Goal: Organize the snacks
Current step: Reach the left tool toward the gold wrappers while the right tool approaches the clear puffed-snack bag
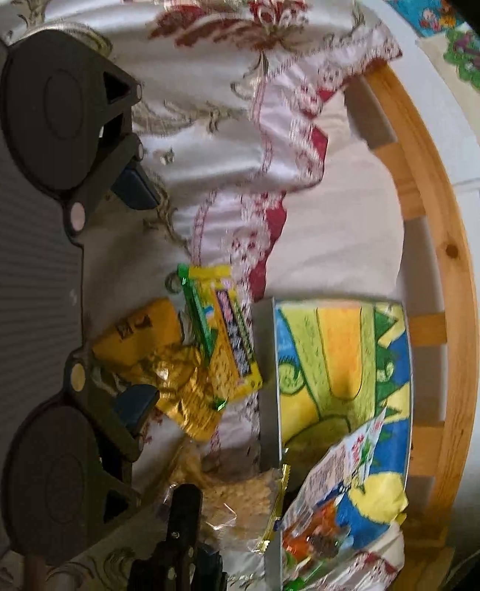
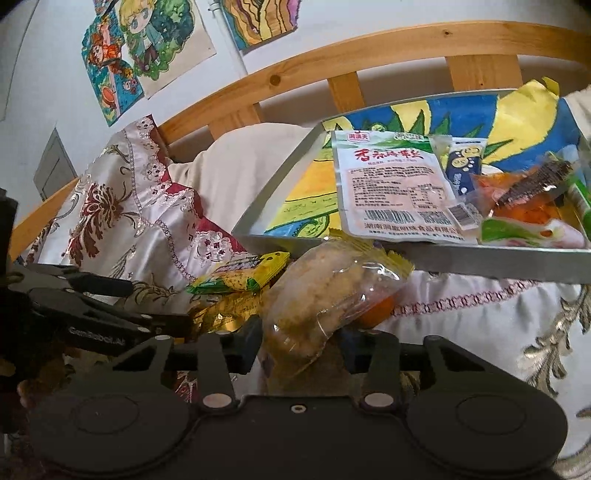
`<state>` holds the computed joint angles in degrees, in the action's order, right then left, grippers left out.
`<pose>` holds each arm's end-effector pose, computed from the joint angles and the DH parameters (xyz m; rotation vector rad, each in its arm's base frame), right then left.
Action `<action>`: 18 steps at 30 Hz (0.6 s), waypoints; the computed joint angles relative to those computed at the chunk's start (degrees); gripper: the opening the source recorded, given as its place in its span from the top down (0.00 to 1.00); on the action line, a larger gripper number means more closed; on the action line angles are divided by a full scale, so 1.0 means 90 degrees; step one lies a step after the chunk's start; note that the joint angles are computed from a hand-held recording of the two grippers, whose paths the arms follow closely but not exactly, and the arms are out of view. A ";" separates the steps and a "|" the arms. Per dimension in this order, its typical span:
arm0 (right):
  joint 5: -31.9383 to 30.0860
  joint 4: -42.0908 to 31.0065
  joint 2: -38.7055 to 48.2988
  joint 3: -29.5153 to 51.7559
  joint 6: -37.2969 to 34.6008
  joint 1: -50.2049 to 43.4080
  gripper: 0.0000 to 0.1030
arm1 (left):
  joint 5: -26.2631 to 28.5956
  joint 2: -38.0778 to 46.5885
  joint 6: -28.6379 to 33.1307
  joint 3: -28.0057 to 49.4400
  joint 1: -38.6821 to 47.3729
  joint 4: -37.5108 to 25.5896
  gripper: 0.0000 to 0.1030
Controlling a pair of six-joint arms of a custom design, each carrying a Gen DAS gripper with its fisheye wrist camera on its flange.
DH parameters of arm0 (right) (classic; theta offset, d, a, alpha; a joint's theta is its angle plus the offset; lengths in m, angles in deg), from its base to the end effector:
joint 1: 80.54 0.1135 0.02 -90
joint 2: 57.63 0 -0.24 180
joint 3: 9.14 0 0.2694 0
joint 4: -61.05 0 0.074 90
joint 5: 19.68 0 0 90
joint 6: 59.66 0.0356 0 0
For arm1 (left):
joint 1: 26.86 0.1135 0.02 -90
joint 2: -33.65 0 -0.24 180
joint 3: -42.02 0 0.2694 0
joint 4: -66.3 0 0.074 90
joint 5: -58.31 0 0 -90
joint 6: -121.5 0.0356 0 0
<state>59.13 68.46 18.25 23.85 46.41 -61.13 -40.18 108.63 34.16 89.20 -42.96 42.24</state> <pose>0.2312 0.0888 0.0997 -0.1775 2.2258 0.5582 0.2547 -0.0680 0.1338 0.3391 2.4404 0.0819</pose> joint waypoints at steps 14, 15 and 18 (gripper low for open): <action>0.0156 -0.1367 -0.1660 -0.0370 -0.0240 -0.0176 0.59 | 0.0028 0.1233 0.0465 0.0831 -0.0478 -0.0022 0.01; 0.0180 -0.1362 -0.1652 -0.0370 -0.0251 -0.0148 0.59 | -0.0040 0.1347 0.0467 0.0902 -0.0518 -0.0018 0.01; 0.0265 -0.1364 -0.1663 -0.0369 -0.0342 -0.0062 0.59 | -0.0116 0.1478 0.0436 0.0949 -0.0581 0.0009 0.01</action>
